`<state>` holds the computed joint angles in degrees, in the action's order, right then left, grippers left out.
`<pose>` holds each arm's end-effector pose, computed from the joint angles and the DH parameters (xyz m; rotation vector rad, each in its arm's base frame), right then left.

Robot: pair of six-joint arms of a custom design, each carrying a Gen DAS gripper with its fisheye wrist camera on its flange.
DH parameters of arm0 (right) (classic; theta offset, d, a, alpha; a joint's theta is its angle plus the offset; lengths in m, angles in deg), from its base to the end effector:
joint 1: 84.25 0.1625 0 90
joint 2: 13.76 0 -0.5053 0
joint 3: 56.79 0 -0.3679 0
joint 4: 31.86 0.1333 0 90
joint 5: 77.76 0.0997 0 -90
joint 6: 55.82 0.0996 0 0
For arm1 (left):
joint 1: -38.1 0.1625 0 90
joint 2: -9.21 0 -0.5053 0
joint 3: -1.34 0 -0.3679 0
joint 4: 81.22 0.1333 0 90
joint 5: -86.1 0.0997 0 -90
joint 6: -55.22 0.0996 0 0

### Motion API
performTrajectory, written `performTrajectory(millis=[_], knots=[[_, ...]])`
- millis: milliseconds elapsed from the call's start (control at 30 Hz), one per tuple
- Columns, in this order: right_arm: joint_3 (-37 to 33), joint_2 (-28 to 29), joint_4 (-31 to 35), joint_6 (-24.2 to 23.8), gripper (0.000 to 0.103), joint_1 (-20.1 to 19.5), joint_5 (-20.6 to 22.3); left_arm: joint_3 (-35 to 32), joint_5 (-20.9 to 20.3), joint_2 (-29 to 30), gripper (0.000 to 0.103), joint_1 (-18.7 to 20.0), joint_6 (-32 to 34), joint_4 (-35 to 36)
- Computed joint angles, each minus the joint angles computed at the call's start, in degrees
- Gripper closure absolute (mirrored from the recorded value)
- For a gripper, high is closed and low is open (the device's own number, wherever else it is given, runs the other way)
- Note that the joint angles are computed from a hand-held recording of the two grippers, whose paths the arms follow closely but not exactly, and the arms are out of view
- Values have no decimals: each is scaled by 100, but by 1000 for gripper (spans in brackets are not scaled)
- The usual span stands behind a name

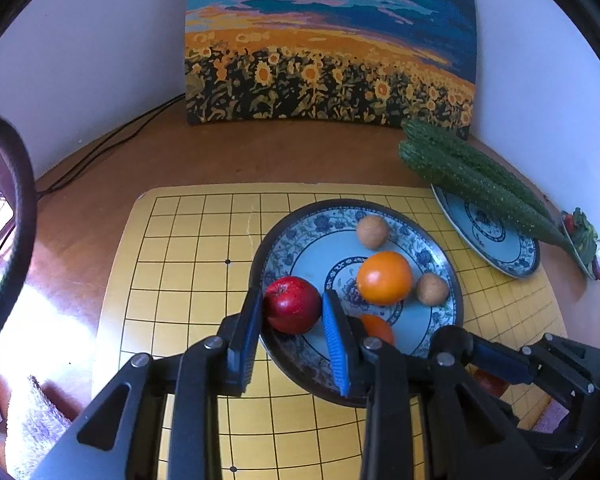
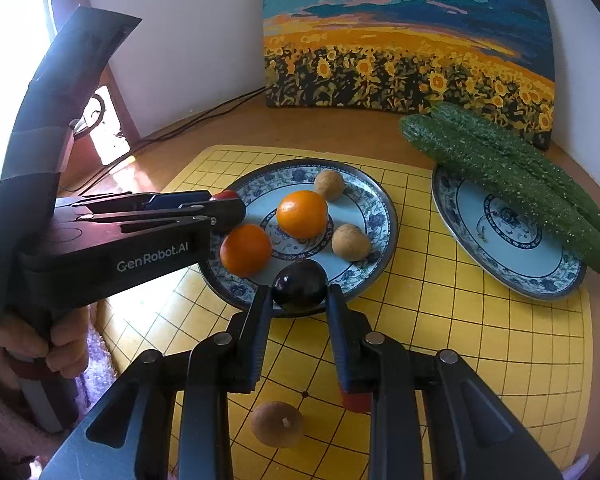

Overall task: Organize fruits
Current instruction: 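Lower the red apple and plum onto the patterned plate and open both tools, then move the left tool to the brown kiwi while the right tool approaches the remaining red apple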

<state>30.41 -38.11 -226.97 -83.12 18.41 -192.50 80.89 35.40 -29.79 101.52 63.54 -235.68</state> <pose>0.2566 -0.7242 0.0436 0.6524 -2.4119 0.8848 -0.1799 -0.7985 0.2113 0.5587 2.3959 -0.6518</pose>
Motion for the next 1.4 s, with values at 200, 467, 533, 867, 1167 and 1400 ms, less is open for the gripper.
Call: performTrajectory(millis=[200, 467, 533, 867, 1167, 1400], knots=[[23, 1, -98, -11, 65, 1, 25, -20, 6, 6, 71, -7, -5, 46], [211, -96, -331, -33, 64, 10, 83, 151, -35, -112, 65, -55, 15, -58], [301, -147, -418, -43, 64, 13, 84, 224, -69, -169, 65, -79, 0, -79], [877, -422, -961, -21, 64, -13, 7, 700, -215, -472, 64, -220, -90, -155], [1287, -578, -1287, 43, 64, -46, -142, 1066, -439, -645, 64, -348, -218, -72], [1528, -655, -1469, 131, 63, -104, -168, 1294, -606, -714, 64, -410, -316, 47]])
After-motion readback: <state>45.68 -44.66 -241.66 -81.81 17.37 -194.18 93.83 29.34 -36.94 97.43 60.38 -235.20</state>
